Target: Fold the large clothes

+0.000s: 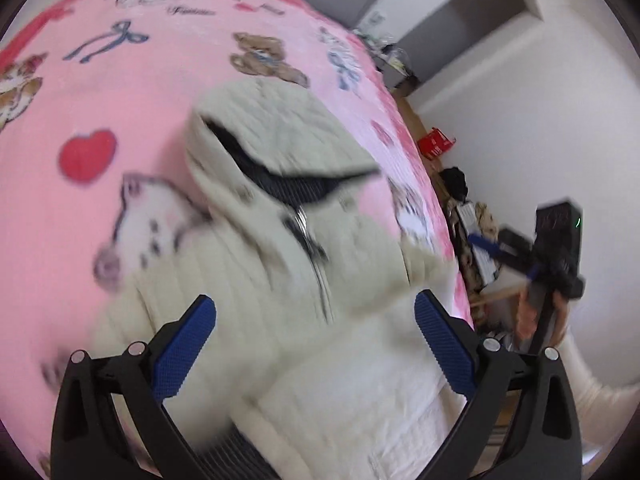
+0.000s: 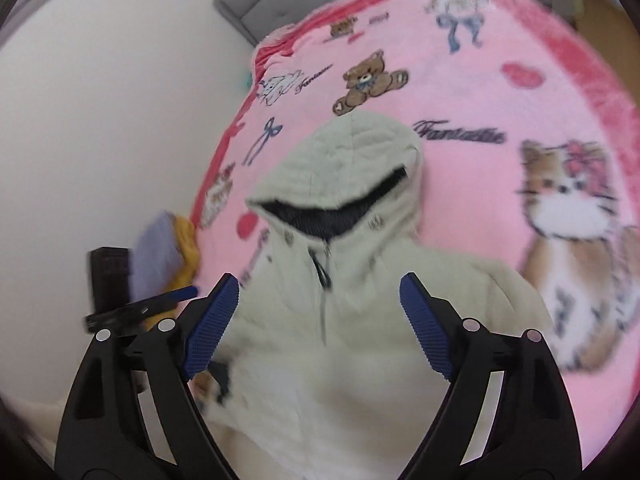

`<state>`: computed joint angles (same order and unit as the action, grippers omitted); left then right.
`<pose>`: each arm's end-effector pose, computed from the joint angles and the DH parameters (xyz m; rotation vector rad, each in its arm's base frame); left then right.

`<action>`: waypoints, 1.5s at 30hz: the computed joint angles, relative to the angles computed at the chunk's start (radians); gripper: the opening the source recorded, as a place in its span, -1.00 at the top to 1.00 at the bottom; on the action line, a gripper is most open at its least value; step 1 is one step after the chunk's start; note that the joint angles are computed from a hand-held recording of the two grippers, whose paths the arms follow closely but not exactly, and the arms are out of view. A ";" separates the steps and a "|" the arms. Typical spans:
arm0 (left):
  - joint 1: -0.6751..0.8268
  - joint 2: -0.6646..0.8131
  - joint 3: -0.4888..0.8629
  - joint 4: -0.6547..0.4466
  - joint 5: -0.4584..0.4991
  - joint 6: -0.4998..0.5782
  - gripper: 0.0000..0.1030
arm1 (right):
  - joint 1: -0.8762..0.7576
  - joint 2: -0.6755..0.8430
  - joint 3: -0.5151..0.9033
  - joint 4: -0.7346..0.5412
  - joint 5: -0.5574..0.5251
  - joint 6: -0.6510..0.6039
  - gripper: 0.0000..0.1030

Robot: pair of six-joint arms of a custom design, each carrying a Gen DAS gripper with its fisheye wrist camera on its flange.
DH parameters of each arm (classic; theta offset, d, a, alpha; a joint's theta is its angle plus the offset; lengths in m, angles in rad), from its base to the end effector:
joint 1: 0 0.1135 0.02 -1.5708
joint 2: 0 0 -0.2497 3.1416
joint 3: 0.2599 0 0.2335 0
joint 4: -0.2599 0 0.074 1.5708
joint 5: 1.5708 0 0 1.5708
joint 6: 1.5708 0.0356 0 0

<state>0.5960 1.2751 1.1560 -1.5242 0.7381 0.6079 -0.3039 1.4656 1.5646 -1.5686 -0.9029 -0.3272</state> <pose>0.1551 0.0763 0.2851 -0.0213 2.6393 -0.8955 0.2203 -0.0398 0.3483 -0.0920 2.5406 1.1314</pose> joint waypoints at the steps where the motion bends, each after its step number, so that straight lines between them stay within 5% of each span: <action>1: -0.043 0.126 0.053 0.090 0.052 -0.111 -0.90 | 0.038 0.068 0.027 0.068 -0.011 0.069 -0.54; 4: -0.083 0.482 0.308 0.068 0.124 -0.194 -0.90 | 0.121 0.270 0.146 0.215 0.024 0.235 -0.54; 6: -0.122 0.614 0.435 0.162 0.063 -0.321 -0.90 | 0.147 0.396 0.244 0.260 0.056 0.330 -0.55; 8: -0.128 0.719 0.536 0.147 0.034 -0.337 -0.90 | 0.154 0.507 0.331 0.295 0.019 0.401 -0.54; 16: -0.171 1.034 0.724 0.060 0.107 -0.306 -0.90 | 0.217 0.890 0.778 0.045 0.130 0.339 -0.54; 20: -0.193 1.053 0.660 0.149 0.111 -0.351 -0.90 | 0.218 0.973 0.803 0.038 0.093 0.364 -0.57; 22: -0.192 1.064 0.644 0.156 0.144 -0.346 -0.89 | 0.230 0.981 0.769 0.077 0.084 0.353 -0.41; 24: -0.193 1.055 0.607 0.197 0.167 -0.381 -0.82 | 0.228 0.978 0.715 0.119 0.019 0.351 0.25; 26: -0.190 1.033 0.550 0.274 0.203 -0.426 -0.75 | 0.232 0.957 0.642 0.182 -0.032 0.362 0.68; 28: -0.186 0.973 0.471 0.376 0.231 -0.473 -0.62 | 0.237 0.945 0.620 0.212 -0.026 0.365 0.73; 32: -0.203 0.925 0.440 0.392 0.258 -0.435 -0.35 | 0.223 0.905 0.568 0.233 -0.052 0.366 0.78; 34: -0.225 0.911 0.465 0.355 0.228 -0.373 0.13 | 0.223 0.867 0.546 0.245 -0.049 0.358 0.79; 37: -0.228 0.895 0.484 0.318 0.192 -0.357 0.53 | 0.227 0.828 0.539 0.241 -0.035 0.345 0.79; 45: -0.171 0.729 0.440 0.181 0.255 -0.140 0.74 | 0.208 0.693 0.577 0.137 -0.036 0.227 0.80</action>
<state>0.4251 2.0040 1.5960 -1.3436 0.9932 0.4678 -0.0956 2.1589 2.1417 -1.4320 -0.9387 -0.0998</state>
